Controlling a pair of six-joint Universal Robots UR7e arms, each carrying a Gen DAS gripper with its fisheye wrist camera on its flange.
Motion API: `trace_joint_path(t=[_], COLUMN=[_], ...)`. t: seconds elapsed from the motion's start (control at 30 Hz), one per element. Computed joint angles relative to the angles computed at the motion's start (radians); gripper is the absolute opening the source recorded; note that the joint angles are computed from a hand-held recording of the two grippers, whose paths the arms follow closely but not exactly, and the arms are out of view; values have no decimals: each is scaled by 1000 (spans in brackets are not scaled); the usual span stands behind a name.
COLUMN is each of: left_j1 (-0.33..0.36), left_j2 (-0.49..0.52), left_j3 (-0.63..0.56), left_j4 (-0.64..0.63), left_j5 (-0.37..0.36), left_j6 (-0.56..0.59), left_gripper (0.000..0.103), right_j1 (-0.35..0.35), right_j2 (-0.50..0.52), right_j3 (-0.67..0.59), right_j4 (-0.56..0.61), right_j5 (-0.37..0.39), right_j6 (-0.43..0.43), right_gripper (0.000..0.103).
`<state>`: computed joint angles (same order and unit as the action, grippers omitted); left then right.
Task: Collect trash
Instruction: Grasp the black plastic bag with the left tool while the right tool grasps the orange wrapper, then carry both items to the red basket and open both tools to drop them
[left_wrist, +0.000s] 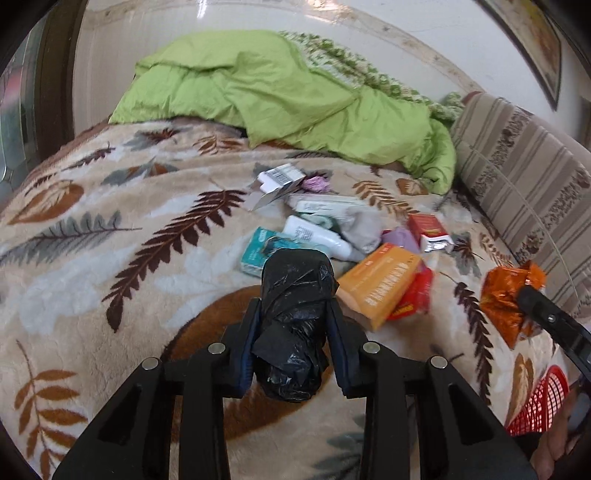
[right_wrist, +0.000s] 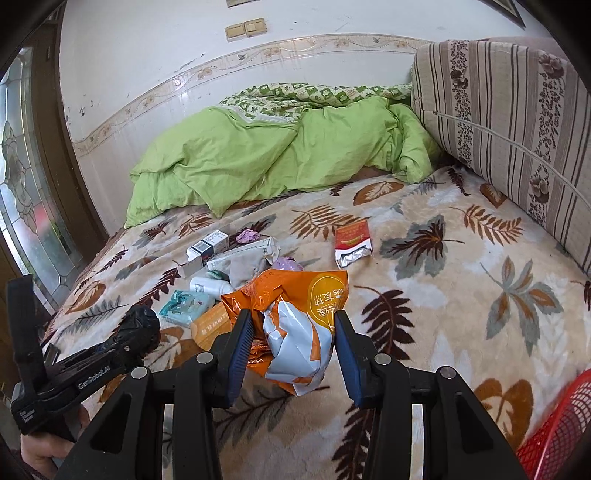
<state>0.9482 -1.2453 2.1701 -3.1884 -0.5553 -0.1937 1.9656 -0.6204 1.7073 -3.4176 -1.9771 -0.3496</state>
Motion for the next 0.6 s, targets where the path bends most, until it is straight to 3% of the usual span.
trace_joint_path(t=[0.13, 0.6], left_j1=[-25, -57], left_j2=[-19, 8], left_j3=[39, 53], left_j4=[-6, -30], left_j5=[-30, -33], left_j6=[-29, 14], left_gripper=[33, 33], right_j1=[-3, -7], right_j2=[-9, -25], right_j3=[10, 31], right_j4=[7, 7], right_j5=[7, 14], right_j6=[1, 18], right_gripper=[46, 46])
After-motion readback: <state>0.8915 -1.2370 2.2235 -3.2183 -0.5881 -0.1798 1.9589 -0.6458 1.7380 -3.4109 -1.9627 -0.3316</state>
